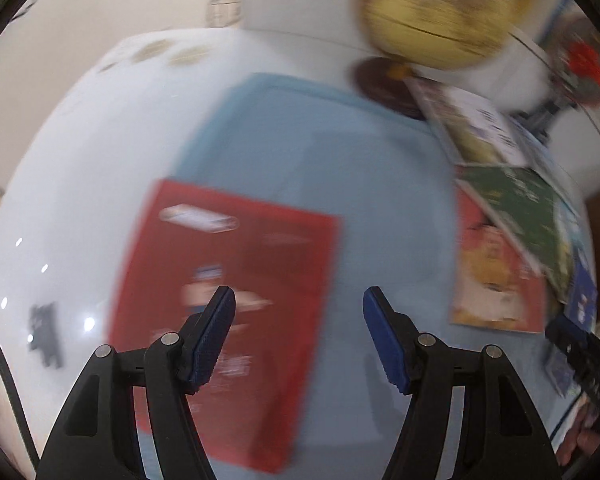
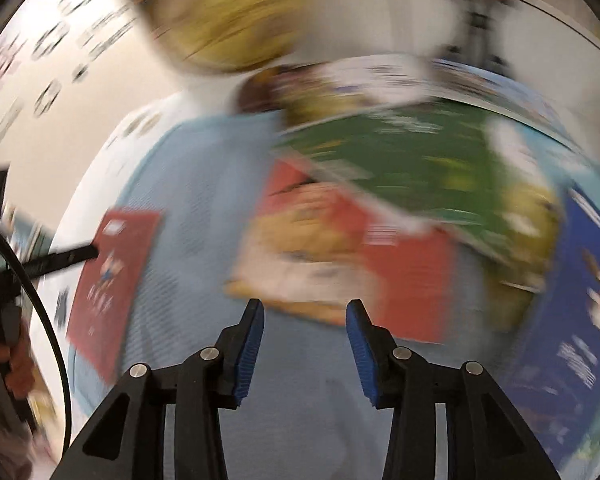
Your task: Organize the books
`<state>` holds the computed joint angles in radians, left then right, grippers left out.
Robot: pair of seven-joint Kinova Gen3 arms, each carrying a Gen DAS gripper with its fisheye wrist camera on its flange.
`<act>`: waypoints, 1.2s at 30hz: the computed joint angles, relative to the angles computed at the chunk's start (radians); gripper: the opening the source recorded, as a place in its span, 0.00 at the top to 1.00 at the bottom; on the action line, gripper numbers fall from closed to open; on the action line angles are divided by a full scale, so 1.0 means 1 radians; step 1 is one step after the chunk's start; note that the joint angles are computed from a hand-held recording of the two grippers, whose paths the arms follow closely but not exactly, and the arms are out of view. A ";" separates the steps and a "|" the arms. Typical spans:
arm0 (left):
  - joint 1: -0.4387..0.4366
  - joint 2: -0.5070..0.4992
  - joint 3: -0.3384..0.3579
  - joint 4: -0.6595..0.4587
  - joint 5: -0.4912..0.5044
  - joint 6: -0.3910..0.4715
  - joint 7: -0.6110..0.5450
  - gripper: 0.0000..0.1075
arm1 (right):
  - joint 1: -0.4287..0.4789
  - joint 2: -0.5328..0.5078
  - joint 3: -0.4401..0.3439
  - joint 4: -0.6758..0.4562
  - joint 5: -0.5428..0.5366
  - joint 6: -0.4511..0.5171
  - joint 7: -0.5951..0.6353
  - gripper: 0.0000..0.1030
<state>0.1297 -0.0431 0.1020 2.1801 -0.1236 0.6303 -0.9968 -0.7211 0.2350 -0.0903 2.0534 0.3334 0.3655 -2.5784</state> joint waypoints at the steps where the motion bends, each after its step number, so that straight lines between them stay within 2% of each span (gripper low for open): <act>1: 0.027 0.022 0.008 -0.020 0.005 -0.008 0.001 0.40 | 0.008 -0.029 0.023 0.033 0.013 -0.006 -0.023 0.59; 4: 0.083 0.111 0.050 -0.119 -0.022 0.003 0.030 0.40 | 0.084 -0.092 0.029 0.096 0.075 -0.008 -0.063 0.56; 6: 0.113 0.176 0.059 -0.195 -0.002 0.000 0.003 0.40 | 0.171 -0.099 -0.010 0.085 0.092 0.022 -0.029 0.56; 8: 0.149 0.239 0.050 -0.282 0.031 0.021 -0.027 0.40 | 0.243 -0.100 -0.010 0.065 0.159 0.038 -0.003 0.53; 10: 0.188 0.307 0.051 -0.375 0.029 0.028 -0.012 0.40 | 0.250 -0.106 0.040 0.052 0.240 0.030 -0.012 0.52; 13: 0.260 0.403 0.021 -0.514 0.008 0.040 0.016 0.40 | 0.222 -0.071 0.169 0.001 0.362 0.009 0.000 0.52; 16: 0.307 0.514 -0.004 -0.653 -0.025 0.023 0.026 0.40 | 0.302 0.009 0.187 -0.039 0.415 -0.076 0.003 0.52; 18: 0.328 0.584 -0.022 -0.745 -0.045 0.033 0.044 0.41 | 0.394 0.065 0.149 -0.072 0.374 -0.122 0.068 0.52; 21: 0.326 0.662 -0.039 -0.884 0.010 0.107 0.072 0.47 | 0.465 0.150 0.107 -0.148 0.299 -0.101 0.190 0.56; 23: 0.324 0.694 -0.037 -0.943 0.012 0.131 0.052 0.47 | 0.454 0.187 0.133 -0.175 0.276 -0.120 0.225 0.59; 24: 0.351 0.720 -0.060 -0.988 -0.011 0.161 0.041 0.47 | 0.438 0.192 0.157 -0.172 0.272 -0.138 0.218 0.59; 25: 0.366 0.748 -0.071 -1.034 -0.028 0.200 0.032 0.49 | 0.416 0.207 0.185 -0.182 0.269 -0.139 0.206 0.63; 26: 0.364 0.779 -0.065 -1.081 -0.029 0.239 0.019 0.59 | 0.410 0.227 0.194 -0.200 0.251 -0.124 0.210 0.67; 27: 0.346 0.810 -0.043 -1.123 -0.013 0.276 0.011 0.63 | 0.421 0.240 0.185 -0.216 0.223 -0.108 0.231 0.72; 29: 0.332 0.838 -0.038 -1.161 0.035 0.299 0.006 0.65 | 0.498 0.247 0.118 -0.238 0.141 -0.103 0.298 0.73; 32: 0.323 0.841 -0.028 -1.164 0.068 0.280 -0.007 0.65 | 0.637 0.268 -0.016 -0.273 0.019 -0.093 0.382 0.73; 34: 0.311 0.864 -0.005 -1.213 0.094 0.323 -0.049 0.65 | 0.725 0.295 -0.109 -0.303 -0.062 -0.078 0.441 0.71; 36: 0.322 0.901 -0.011 -1.298 0.100 0.404 -0.058 0.61 | 0.783 0.302 -0.171 -0.336 -0.124 -0.026 0.519 0.70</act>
